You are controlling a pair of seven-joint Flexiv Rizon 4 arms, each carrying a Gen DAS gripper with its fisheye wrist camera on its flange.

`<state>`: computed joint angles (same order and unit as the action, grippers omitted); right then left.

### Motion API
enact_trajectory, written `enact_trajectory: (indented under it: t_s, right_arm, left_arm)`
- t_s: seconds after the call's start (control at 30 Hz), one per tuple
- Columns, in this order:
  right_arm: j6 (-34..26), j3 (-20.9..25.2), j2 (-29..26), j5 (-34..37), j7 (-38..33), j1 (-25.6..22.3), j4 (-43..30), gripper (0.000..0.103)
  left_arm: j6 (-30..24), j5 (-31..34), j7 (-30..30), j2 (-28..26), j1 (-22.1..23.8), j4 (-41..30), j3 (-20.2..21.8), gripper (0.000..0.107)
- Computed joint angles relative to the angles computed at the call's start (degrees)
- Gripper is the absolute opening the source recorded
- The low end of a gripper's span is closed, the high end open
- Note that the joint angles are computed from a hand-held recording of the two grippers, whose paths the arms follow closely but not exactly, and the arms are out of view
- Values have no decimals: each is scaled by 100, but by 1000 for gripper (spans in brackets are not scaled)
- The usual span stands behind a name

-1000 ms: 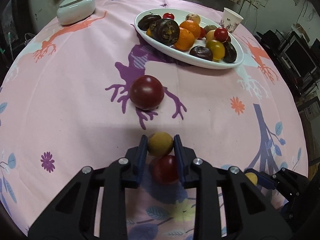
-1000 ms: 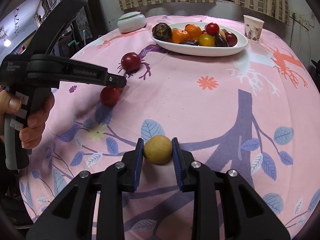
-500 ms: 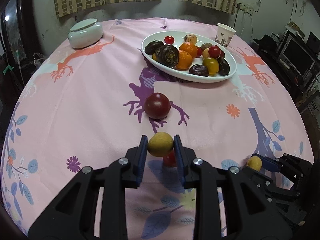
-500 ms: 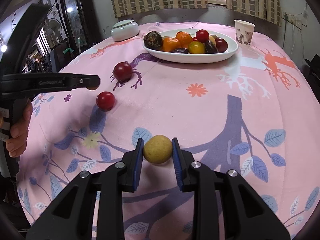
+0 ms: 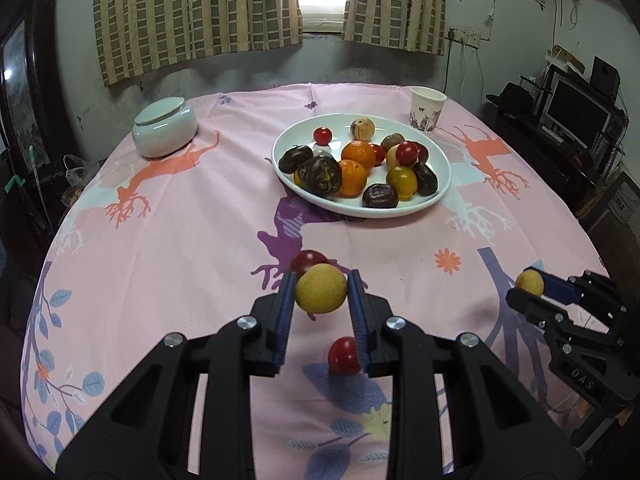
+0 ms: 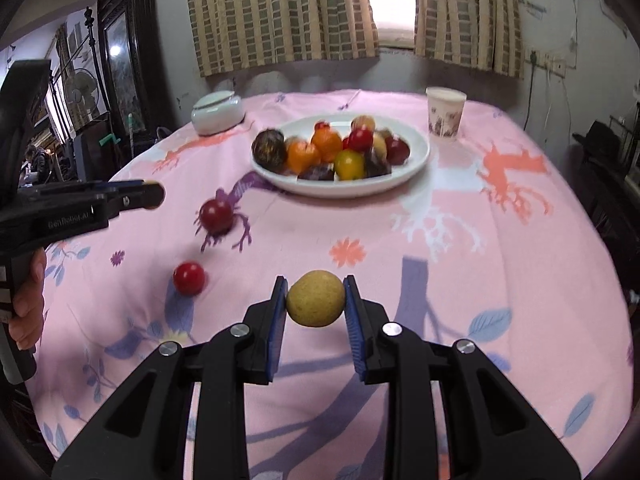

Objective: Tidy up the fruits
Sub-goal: 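Carry both yellow fruits onto the white plate and release both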

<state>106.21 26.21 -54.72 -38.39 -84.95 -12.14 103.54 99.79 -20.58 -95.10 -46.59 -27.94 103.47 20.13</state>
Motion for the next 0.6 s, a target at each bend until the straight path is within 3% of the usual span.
enact_trajectory:
  t_s: [0.2, 0.33, 0.5, 0.6]
  right_arm:
    - [-438, 165, -115, 54, -186, 155, -764, 28]
    - [-1098, 901, -551, 125, -486, -53, -1454, 28]
    - [-1965, 1478, -1125, 463, -775, 51, -2528, 28]
    - [-2185, 1278, -1286, 608, -868, 384, -3051, 28]
  left_arm:
    - [-200, 72, 48, -225, 117, -617, 61, 27]
    - [-418, 138, 6, -478, 238, -1183, 92, 27]
    - [-913, 215, -331, -1037, 338, -2242, 399, 27]
    - [-1386, 241, -644, -1353, 421, -2856, 597, 27]
